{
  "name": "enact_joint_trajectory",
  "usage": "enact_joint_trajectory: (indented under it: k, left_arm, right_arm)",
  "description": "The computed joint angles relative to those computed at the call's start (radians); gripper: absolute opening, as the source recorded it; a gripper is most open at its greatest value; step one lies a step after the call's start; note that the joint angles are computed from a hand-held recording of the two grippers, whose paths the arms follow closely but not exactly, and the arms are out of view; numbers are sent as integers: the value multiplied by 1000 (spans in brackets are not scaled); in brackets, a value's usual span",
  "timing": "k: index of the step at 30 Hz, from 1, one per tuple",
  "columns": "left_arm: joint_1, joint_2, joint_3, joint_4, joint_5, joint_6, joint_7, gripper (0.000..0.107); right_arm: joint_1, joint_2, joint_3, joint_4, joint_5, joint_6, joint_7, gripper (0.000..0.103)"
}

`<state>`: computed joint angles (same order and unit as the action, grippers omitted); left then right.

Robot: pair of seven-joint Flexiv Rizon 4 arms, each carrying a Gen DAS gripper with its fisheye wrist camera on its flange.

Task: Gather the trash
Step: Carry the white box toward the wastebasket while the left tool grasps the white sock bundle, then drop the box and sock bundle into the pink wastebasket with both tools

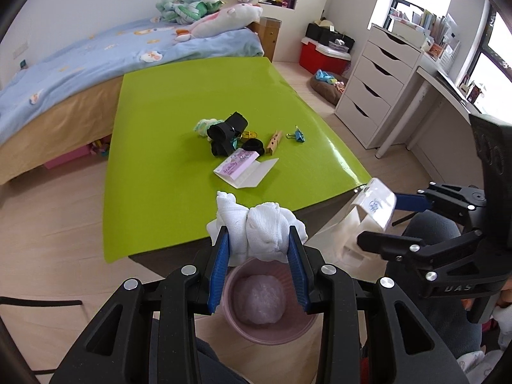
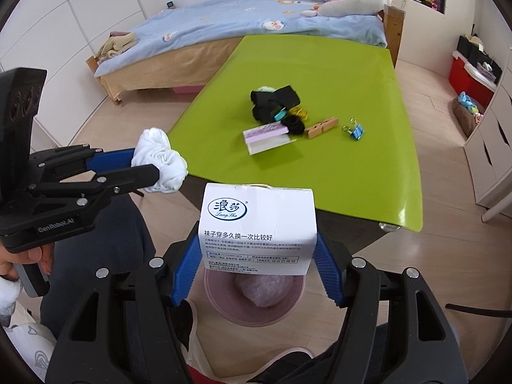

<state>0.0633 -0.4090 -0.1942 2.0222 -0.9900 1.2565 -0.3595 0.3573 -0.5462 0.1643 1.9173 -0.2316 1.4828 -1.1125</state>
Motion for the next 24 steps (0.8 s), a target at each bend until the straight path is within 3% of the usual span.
enact_joint_trajectory:
  k: [2, 5, 14, 24]
  left_arm:
    - [2, 10, -4, 13, -15, 5, 13, 35]
    - [1, 15, -3, 24, -38, 12, 29, 35]
    - [-25, 36, 5, 64, -83, 6, 72, 35]
    - [-63, 40, 35, 71, 7, -57, 21, 37]
  right_arm:
    - [-16, -5, 25, -2, 8, -6, -15, 66]
    - [32, 1, -29, 22, -5, 11, 18, 89]
    - [79, 46, -115, 94, -27, 59, 131, 96]
    - [137, 119, -214, 176, -97, 86, 236, 97]
